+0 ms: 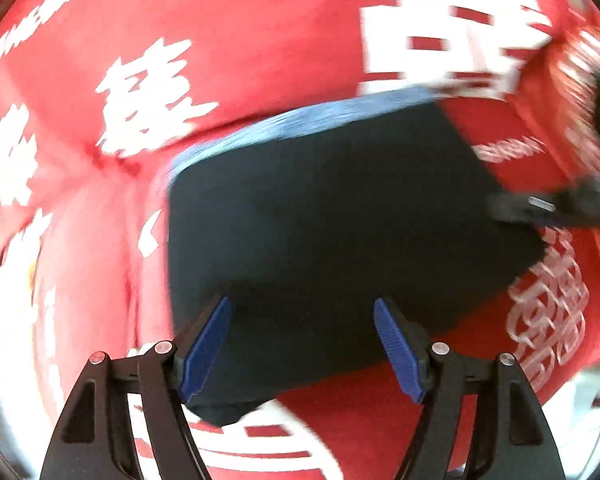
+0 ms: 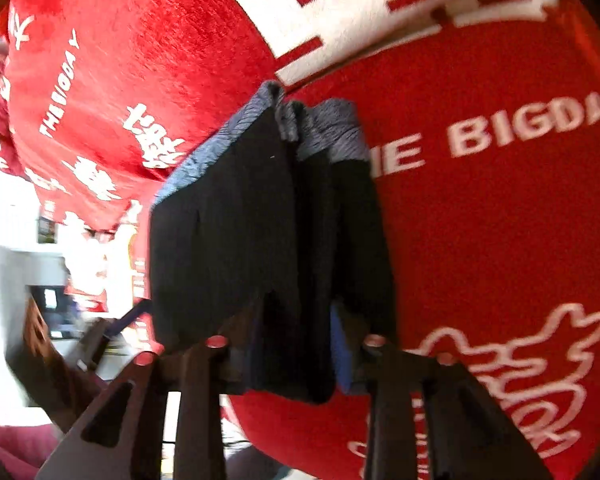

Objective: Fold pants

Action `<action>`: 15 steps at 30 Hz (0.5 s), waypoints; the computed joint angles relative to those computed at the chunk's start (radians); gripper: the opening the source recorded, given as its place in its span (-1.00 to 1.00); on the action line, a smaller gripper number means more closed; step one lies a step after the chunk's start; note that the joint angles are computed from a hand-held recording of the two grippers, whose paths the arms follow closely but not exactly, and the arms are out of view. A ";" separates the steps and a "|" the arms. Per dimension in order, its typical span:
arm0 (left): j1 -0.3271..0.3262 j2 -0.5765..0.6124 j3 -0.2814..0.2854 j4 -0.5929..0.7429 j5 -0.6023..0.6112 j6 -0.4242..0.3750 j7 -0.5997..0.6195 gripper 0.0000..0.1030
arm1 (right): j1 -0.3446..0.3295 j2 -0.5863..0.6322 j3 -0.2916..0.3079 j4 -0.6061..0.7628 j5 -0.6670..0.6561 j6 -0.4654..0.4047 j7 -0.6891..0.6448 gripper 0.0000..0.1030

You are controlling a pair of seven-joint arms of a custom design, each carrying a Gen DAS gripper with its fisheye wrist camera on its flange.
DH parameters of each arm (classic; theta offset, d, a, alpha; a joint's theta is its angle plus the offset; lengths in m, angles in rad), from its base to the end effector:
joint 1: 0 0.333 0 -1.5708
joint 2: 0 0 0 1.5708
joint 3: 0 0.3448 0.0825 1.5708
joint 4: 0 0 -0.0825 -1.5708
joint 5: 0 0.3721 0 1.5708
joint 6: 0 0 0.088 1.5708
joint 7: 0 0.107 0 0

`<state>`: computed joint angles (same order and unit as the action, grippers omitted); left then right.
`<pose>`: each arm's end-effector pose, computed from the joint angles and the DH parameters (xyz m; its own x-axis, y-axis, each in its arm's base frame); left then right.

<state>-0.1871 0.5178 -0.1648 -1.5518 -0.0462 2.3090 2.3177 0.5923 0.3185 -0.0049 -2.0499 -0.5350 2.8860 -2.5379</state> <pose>0.6818 -0.2286 0.4072 -0.8555 -0.5126 -0.0730 -0.4803 0.8383 -0.2579 0.5069 0.3733 0.3708 -0.7467 -0.3995 -0.5319 -0.4330 0.8989 -0.0674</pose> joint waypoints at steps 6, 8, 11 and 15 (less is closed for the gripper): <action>-0.034 0.106 0.056 0.153 0.070 -0.133 -0.207 0.68 | 0.007 -0.058 0.034 -0.001 0.014 -0.147 0.037 -0.09; -0.030 0.085 0.051 0.108 0.085 -0.091 -0.205 0.80 | 0.004 -0.069 0.051 0.005 0.013 -0.187 0.047 -0.09; -0.031 0.068 0.048 0.067 0.103 -0.060 -0.206 0.87 | 0.001 -0.076 0.069 0.017 0.003 -0.225 0.052 -0.09; -0.033 0.069 0.047 0.068 0.116 -0.055 -0.215 0.88 | -0.009 -0.048 0.087 0.103 -0.005 -0.296 -0.018 -0.09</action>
